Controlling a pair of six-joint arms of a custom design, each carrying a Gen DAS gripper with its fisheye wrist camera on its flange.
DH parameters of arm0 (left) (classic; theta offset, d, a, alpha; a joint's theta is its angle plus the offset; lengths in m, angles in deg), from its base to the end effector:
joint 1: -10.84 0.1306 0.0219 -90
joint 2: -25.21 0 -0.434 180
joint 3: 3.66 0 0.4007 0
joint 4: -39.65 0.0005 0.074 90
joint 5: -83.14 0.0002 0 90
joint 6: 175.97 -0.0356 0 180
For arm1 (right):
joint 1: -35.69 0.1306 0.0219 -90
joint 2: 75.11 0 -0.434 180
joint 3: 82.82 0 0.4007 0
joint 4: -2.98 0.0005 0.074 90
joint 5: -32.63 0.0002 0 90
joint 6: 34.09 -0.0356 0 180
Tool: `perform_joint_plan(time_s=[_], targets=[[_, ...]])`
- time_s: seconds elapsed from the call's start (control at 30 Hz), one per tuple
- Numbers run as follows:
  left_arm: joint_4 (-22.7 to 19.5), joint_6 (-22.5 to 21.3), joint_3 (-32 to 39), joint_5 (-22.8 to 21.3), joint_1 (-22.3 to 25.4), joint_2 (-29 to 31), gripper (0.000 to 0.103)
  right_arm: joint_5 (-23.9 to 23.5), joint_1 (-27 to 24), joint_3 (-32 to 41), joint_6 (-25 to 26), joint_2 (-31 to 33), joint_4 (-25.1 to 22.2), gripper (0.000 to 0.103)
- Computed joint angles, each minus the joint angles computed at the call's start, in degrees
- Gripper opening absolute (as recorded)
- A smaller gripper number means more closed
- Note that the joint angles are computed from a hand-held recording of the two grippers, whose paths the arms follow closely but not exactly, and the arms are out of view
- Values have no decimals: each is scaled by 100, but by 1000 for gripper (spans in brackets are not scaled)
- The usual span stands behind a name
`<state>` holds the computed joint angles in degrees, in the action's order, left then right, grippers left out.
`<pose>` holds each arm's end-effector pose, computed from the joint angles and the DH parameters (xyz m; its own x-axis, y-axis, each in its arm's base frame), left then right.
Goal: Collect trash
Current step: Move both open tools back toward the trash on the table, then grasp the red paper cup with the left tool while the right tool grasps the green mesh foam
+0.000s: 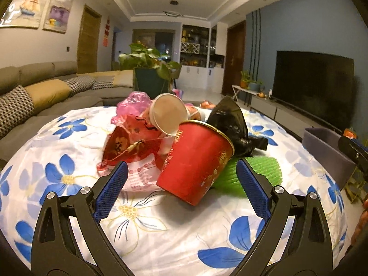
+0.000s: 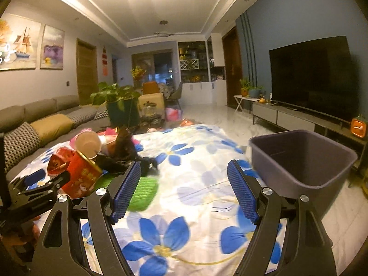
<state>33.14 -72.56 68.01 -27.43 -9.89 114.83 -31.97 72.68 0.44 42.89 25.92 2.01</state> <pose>0.4699 -0.1650 0.3965 -0.3842 -0.0868 -0.9192 -0.0584 0.9959 -0.0696 0.4783 0.3406 0.4000 -0.2994 0.0293 -0.9537 -0.1556 0.9846 0.0791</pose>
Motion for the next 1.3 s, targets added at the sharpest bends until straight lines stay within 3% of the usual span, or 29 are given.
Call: perform_joint_plan(time_s=[0.23,0.33,0.4,0.57,0.77,1.3], targets=[[-567,211,339,888,274,270,91,-148,29,221,-12,223,-139,76],[-666,215,416,1137,315,337,80,-249,24,357,-34,338,-246,76],[-797,227,484,1233,332,404,68,-314,18,476,-45,443,-328,76],[-795,193,483,1456,352,434,61,-403,41,670,-28,614,-488,76],[-557,213,323,1494,358,311,59,-596,11,924,-112,829,-853,76],[134,430,-316,1072,359,-451,59,-1441,-126,1688,-418,1340,-1941,75]])
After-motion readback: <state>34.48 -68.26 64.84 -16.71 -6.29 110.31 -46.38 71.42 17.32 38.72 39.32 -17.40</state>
